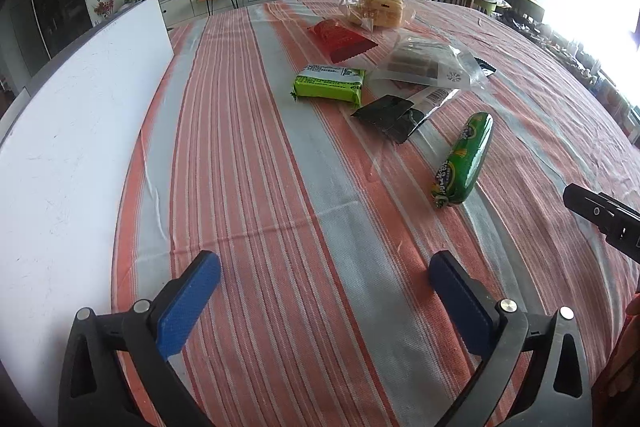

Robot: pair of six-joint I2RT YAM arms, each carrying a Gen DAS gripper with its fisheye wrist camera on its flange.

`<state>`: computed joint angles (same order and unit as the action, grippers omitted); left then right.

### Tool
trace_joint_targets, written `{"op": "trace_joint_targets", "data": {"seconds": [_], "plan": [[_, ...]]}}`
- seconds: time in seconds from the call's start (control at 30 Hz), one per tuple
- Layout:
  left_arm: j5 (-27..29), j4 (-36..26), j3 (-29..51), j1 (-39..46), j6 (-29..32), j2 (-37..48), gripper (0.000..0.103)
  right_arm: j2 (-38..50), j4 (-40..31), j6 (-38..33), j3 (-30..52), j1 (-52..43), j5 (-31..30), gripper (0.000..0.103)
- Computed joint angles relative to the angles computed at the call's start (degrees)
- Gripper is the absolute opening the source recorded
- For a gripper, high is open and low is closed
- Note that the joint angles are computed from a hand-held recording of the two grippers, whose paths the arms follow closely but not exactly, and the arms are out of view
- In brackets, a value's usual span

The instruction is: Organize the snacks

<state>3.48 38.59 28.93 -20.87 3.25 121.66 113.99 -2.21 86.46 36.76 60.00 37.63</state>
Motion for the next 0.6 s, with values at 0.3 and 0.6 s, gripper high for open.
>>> {"op": "trace_joint_targets", "data": {"seconds": [0.3, 0.6], "plan": [[-0.01, -0.02, 0.08, -0.04, -0.03, 0.06, 0.103, -0.93, 3.85, -0.21, -2.41, -0.04, -0.33, 0.081], [-0.04, -0.06, 0.17, -0.08, -0.08, 0.1, 0.103, 0.4, -1.96, -0.19, 1.08, 0.52, -0.69, 0.083]]}}
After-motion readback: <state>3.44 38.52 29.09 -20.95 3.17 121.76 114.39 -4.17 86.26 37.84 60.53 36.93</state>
